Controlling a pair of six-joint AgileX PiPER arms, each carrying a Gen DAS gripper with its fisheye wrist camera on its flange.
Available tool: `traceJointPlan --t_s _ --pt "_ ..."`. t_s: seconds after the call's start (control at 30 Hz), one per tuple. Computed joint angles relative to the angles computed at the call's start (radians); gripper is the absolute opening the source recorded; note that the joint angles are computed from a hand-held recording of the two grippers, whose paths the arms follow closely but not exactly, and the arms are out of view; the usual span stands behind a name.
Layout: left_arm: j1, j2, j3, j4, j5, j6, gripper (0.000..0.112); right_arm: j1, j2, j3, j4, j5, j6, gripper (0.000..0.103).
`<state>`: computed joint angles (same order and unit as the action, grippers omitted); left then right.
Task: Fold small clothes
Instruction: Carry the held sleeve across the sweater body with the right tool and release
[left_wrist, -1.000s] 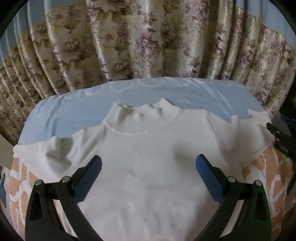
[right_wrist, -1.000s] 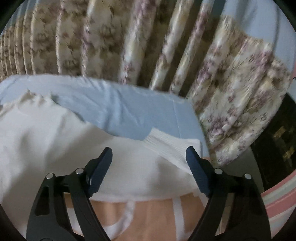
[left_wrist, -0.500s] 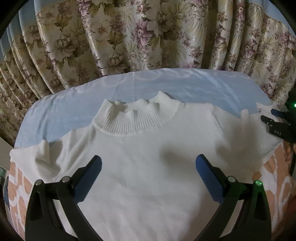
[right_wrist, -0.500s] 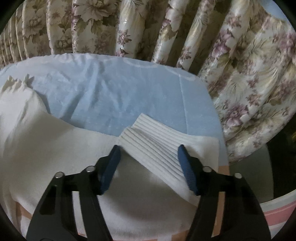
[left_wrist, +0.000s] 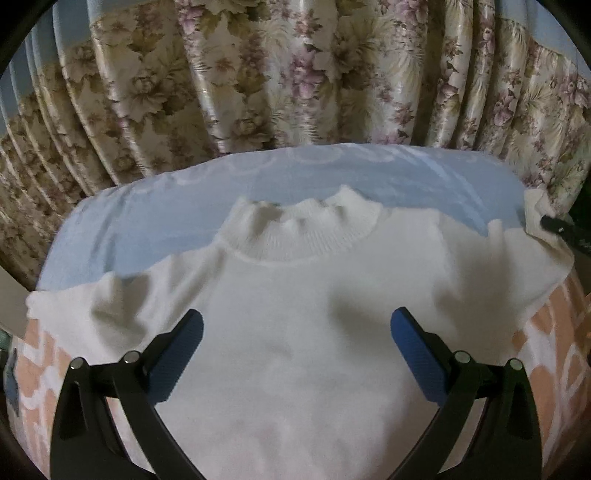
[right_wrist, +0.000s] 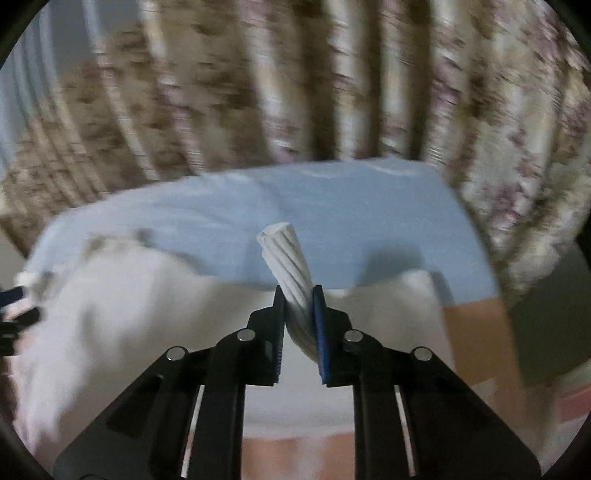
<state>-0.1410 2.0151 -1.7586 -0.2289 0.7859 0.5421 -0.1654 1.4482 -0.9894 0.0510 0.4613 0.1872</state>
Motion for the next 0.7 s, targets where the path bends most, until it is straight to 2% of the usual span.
traceJointPlan --t_s 0.07,0.13,0.2,0.33,0.5,0.53,0.6,0.63,0.7 --pt "0.015 -0.005 -0.004 0.106 -0.003 -0.051 0.102 0.113 -0.005 -0.022 -0.011 -0.009 0.083 0.015" --pt "0.058 -0.005 -0.018 0.125 0.001 -0.06 0.102 0.254 0.035 -0.071 -0.073 -0.037 0.231 0.015" --pt "0.106 -0.009 -0.03 0.095 0.0 -0.028 0.102 0.361 0.12 -0.16 -0.117 -0.037 0.329 0.015" --pt "0.222 -0.009 -0.091 0.004 0.061 0.082 0.102 0.497 0.288 -0.346 -0.176 -0.025 0.463 0.015" --pt "0.317 0.036 -0.214 -0.034 0.141 0.131 0.102 0.6 0.511 -0.614 -0.13 0.065 0.465 0.015" --pt "0.319 0.036 -0.211 -0.016 0.133 0.123 0.102 0.612 0.543 -0.655 -0.094 0.099 0.424 0.016" --pt "0.322 0.052 -0.229 0.004 0.146 0.105 0.102 0.639 0.553 -0.676 -0.113 0.13 0.425 0.028" --pt "0.323 0.066 -0.249 0.002 0.162 0.098 0.102 0.642 0.531 -0.652 -0.101 0.129 0.405 0.03" --pt "0.327 0.088 -0.267 -0.013 0.192 0.088 0.102 0.649 0.462 -0.571 -0.141 0.116 0.445 0.042"
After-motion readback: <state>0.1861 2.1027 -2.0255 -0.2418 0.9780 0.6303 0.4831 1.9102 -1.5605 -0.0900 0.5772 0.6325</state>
